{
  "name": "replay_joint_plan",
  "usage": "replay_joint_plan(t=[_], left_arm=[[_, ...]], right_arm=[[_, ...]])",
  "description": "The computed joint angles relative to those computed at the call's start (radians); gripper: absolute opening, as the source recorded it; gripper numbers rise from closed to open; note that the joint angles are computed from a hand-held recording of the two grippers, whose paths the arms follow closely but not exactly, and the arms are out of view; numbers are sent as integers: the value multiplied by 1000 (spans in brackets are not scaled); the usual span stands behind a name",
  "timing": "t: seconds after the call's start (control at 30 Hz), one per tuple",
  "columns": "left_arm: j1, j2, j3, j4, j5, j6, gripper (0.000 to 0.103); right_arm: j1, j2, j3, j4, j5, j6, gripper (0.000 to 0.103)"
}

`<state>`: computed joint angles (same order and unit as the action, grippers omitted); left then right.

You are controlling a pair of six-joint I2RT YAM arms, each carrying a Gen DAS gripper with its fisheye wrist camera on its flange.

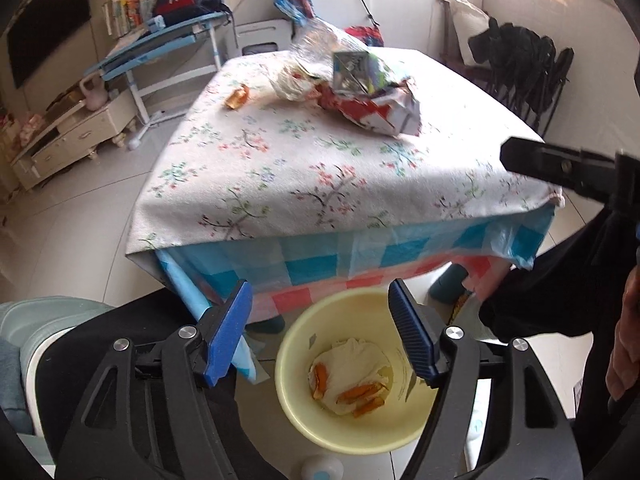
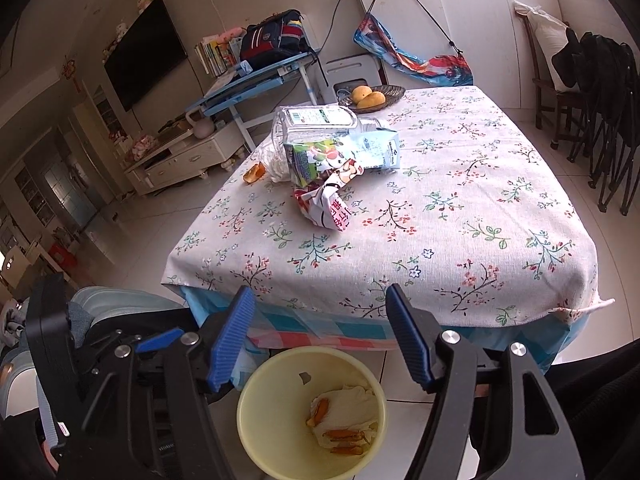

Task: Collect trash
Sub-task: 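Raise both tools from the bucket back toward the tabletop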

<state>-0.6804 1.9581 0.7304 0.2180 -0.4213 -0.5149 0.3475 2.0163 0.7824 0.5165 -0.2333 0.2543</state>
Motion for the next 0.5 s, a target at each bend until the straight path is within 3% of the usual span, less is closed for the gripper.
replay_joint_plan(t=[0.17,0.5], left_arm=[[75,-53,-43,59,-29,-1,70],[199,-44,-21,138,9,37,73]], right_arm=[[1,15,36,-25,-3,-5,66],[8,46,129,-72,22,-32,67]])
